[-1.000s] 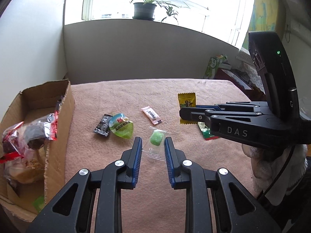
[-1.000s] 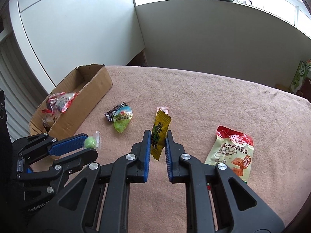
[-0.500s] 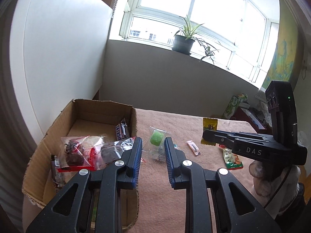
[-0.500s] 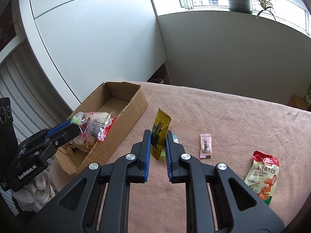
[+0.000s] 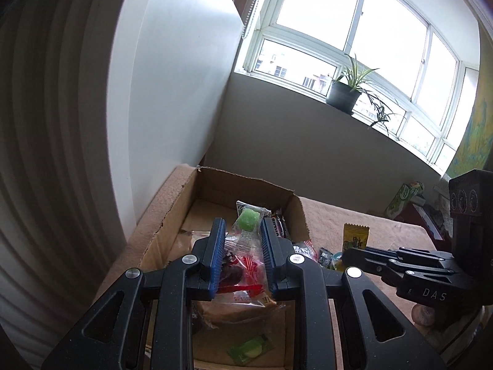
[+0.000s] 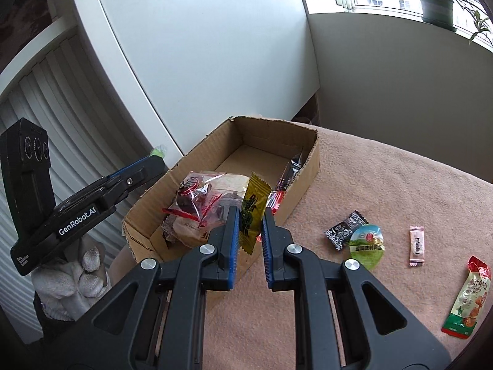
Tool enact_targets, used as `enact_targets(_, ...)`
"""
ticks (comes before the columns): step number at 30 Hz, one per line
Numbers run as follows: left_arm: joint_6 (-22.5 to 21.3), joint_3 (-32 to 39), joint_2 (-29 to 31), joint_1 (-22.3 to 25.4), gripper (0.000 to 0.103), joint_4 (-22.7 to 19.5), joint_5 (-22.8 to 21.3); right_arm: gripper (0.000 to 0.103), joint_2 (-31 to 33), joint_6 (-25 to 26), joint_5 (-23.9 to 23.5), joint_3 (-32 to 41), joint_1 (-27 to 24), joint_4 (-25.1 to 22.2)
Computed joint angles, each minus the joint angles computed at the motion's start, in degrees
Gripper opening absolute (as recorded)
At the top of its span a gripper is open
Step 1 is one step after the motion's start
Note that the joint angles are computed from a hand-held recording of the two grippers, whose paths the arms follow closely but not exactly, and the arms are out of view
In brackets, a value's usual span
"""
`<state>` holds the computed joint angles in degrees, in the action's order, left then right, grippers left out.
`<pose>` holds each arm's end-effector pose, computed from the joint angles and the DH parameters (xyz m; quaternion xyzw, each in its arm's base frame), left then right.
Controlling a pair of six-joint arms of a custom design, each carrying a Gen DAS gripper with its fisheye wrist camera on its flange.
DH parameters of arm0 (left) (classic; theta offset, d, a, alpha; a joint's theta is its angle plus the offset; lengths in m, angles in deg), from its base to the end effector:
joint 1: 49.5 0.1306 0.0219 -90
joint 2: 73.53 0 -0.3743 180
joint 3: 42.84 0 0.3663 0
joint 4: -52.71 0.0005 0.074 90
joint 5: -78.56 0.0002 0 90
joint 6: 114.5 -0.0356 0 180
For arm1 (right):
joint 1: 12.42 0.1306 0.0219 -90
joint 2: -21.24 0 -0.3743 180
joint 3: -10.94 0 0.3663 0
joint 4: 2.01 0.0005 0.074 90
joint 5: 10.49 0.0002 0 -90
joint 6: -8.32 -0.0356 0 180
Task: Organize snacks
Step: 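Carry both candies into the cardboard box and open both grippers, then withdraw both grippers from the box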
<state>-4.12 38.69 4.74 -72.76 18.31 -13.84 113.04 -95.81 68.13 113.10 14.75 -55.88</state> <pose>0.3726 -0.1591 0.4611 0.0116 0.8707 -0.1657 0.4628 0.4177 0.2217 0.4955 -0.1427 0.9039 0.2237 0.3354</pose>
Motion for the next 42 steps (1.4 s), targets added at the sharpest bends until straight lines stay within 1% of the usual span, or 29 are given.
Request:
enact_targets(5,0.4,0.6,1.4,1.9,0.022,-1.0,0.8,0.014,1.7,1.5,-0.5,0.6,2.5,-0.7)
enact_targets(10,0.9,1.3,2.1,2.9,0.022,-1.4,1.7,0.014,2.8,3.0,-1.0,0.5,4.1,-1.1)
enact_targets(15,0.9,3.6,3.6,3.0,0.022,-2.0,2.9,0.014,3.3,4.2,-0.8,0.3,4.9,-1.1)
enact_targets(18,0.1,5.7,5.3,2.6,0.022,-2.3,2.4,0.016,3.3,4.8,-0.2,0.0,5.2,-0.8)
enact_targets(19,0.1,6.2,5.8,2.4,0.023,-2.6,2.0,0.018,3.1,4.9,-0.2,0.0,5.5,-1.0)
enact_targets(20,0.2,6.7,6.3,2.4,0.029,-3.1,1.9,0.03,2.9,5.1,0.1,-0.2,5.7,-0.8)
enact_targets(21,0.4,6.8,6.5,2.3,0.033,-3.3,1.8,0.045,2.5,5.2,0.7,-0.7,5.9,-0.2)
enact_targets(22,0.7,6.9,6.7,2.3,0.046,-3.4,1.5,0.05,2.1,5.2,1.2,-1.2,6.0,0.5)
enact_targets(23,0.8,6.8,6.6,2.2,0.054,-3.3,1.1,0.053,1.7,5.3,1.2,-1.5,6.0,0.6)
enact_targets(29,1.6,6.6,6.2,2.2,0.054,-3.3,0.0,0.053,0.1,5.6,0.9,-2.6,5.6,0.5)
enact_targets(34,1.2,6.7,6.0,1.4,0.055,-3.4,-1.2,0.054,-1.6,6.0,1.1,-4.1,4.8,0.0)
enact_targets(39,-0.3,7.6,6.1,-0.7,0.055,-3.3,-3.7,0.054,-4.4,5.2,0.1,-6.4,2.9,0.9)
enact_targets(42,-0.6,8.1,6.2,-1.7,0.055,-3.2,-4.4,0.054,-6.2,4.9,-0.6,-7.6,1.4,1.4)
